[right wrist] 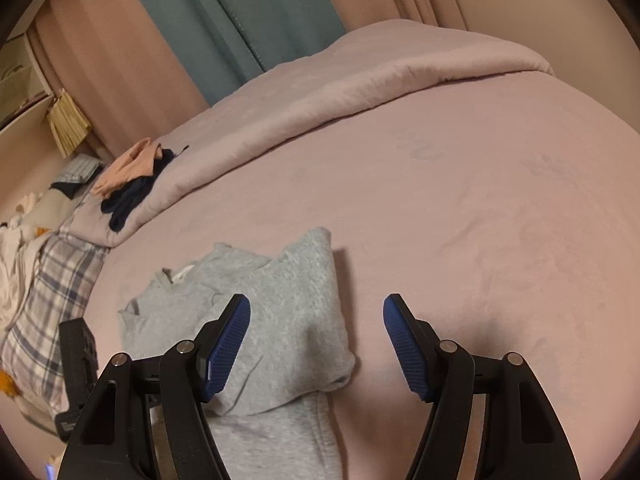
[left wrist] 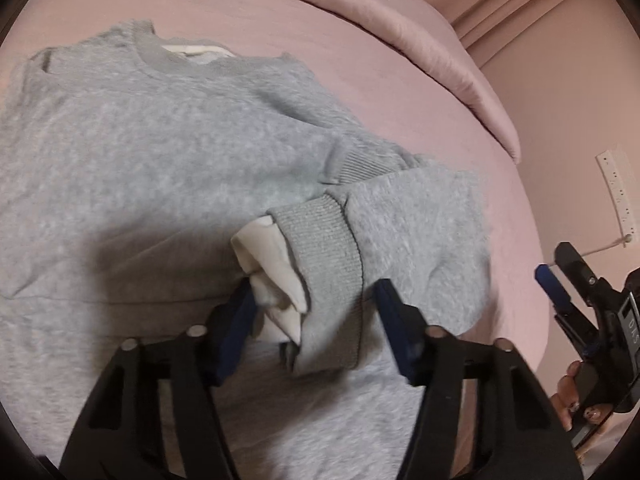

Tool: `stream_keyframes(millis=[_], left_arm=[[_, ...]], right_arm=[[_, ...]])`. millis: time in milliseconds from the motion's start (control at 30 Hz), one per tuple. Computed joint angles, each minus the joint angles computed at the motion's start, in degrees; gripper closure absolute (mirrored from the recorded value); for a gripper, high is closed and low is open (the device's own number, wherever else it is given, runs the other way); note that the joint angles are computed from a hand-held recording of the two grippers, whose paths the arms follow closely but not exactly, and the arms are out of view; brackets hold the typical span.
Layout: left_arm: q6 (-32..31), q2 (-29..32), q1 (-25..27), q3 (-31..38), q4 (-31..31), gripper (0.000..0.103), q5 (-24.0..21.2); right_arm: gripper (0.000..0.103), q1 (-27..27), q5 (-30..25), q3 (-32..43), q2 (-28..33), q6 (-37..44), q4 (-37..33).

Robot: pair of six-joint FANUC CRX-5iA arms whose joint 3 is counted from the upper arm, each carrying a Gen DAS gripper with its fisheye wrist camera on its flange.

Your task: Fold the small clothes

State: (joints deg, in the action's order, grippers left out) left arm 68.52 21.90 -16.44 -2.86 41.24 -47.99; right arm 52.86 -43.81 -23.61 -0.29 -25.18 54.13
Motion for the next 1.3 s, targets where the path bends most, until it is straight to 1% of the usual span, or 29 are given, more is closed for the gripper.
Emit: stream_keyframes(millis=[67, 100, 133, 167, 200, 233, 300, 533, 800, 967, 1067, 1233, 1300], left_arm=[[-2.7, 0.7, 0.0, -0.9, 4.0, 0.068, -0.5], [-4.2, 0.9, 0.0, -1.3, 5.6, 0.074, -0.7], [-4.8, 0.8, -0.1, -1.5, 5.9, 0.077, -0.5], [-5.1, 0.1, -0.3, -2.1, 5.7, 0.084, 0.5], [-5.7, -0.6, -0.4, -2.7, 5.8, 0.087, 1.4], [-6.7, -1.7, -0.5, -3.5, 6.2, 0.087, 2.5], [-8.5, -3.9, -1.2, -5.1, 6.7, 0.087, 6.3], [-11.0, -7.9, 0.1, -6.9, 8.7, 0.087, 10.0], [-8.2, -8.7, 3.7, -4.8, 5.3, 0.088, 10.8], [-6.0, -8.9, 4.5, -3.8, 2.7, 0.089, 11.7], [-5.0, -8.2, 4.6, -2.9, 0.9, 0.089, 10.8], [-3.8, -8.5, 5.3, -3.0, 0.8, 0.089, 11.8], [-3.2, -8.8, 5.6, -3.0, -0.1, 0.089, 12.2]], right_arm=[[0.034, -0.2, 0.5, -0.2, -0.2, 0.6, -0.2], [0.034, -0.2, 0.5, 0.0, 0.0, 1.0, -0.4], [0.034, -0.2, 0.5, 0.3, 0.3, 1.5, -0.7], [0.034, -0.2, 0.6, 0.3, 0.3, 1.8, -0.9], [0.034, -0.2, 0.7, 0.4, 0.4, 2.1, -1.0], [0.034, -0.2, 0.7, 0.6, 0.5, 2.4, -1.3], [0.034, 0.0, 0.3, 1.1, 0.9, 3.3, -1.9], [0.034, 0.2, 0.3, 1.6, 1.2, 5.2, -2.7], [0.034, 0.4, 0.2, 2.7, 2.1, 7.3, -3.3], [0.034, 0.5, 0.3, 3.9, 3.0, 9.4, -4.2], [0.034, 0.4, 0.6, 4.6, 3.6, 10.7, -5.1], [0.034, 0.5, 0.4, 5.3, 4.1, 11.9, -6.0], [0.034, 0.6, 0.5, 5.4, 4.2, 12.2, -6.0]])
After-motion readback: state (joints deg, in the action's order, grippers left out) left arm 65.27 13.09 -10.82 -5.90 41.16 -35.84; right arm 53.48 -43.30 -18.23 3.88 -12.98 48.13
